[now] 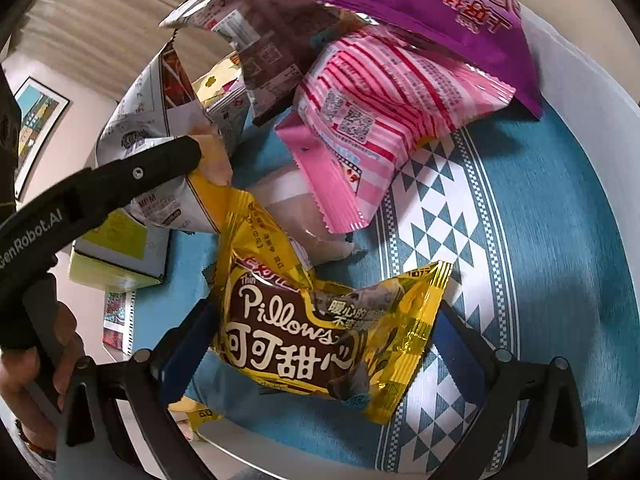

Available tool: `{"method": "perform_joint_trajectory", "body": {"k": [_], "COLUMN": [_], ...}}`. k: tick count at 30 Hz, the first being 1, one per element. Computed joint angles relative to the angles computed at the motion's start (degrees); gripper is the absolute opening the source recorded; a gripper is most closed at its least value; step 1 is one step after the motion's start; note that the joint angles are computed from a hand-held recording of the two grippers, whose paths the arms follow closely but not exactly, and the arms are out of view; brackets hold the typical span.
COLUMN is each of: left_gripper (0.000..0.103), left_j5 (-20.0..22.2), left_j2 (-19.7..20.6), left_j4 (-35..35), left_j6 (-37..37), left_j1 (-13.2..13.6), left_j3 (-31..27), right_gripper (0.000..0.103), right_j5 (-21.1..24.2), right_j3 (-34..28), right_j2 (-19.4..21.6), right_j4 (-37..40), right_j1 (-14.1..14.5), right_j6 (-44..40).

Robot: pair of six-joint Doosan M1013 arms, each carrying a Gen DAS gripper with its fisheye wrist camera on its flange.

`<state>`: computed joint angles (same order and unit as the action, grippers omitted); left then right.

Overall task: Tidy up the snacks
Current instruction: 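Grasp the white TATRE chip bag with the left tool while the right tool grasps the yellow Pillows bag, then carry both bags into the green box and open both tools to release them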

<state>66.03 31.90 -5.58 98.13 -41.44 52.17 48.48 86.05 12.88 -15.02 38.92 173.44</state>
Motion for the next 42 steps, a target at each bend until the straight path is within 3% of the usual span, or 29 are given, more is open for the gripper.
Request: {"method": "perform_joint_trajectory", "body": {"k": [11, 27, 34, 42], "left_gripper": [0.055, 0.055, 0.055, 0.055], "left_j5": [-0.2, -1.8, -2.9, -2.2], "left_j2": [-0.7, -3.2, -3.8, -2.3], "left_j4": [0.4, -0.7, -1.5, -1.8], "left_j6": [-1.5, -2.0, -2.1, -2.2], "left_j1": [0.3, 1.1, 2.9, 7.7], "left_j3": [0.7, -0.3, -2.9, -8.2], "right_gripper": [0.08, 0.079, 0.079, 0.079], "right_j5": [0.4, 5.6, 9.7, 13.2], "right_j3": [-0.9, -3.7, -9.0, -20.6], "right_j2": [0.6, -0.8, 0.0, 5.4], "right_j4": [-3.8, -11.3, -13.6, -15.3], "right_j1": [1.5, 2.6, 2.3, 1.6], "right_j6": [-0.2, 3.7, -0.3, -7.1]}}
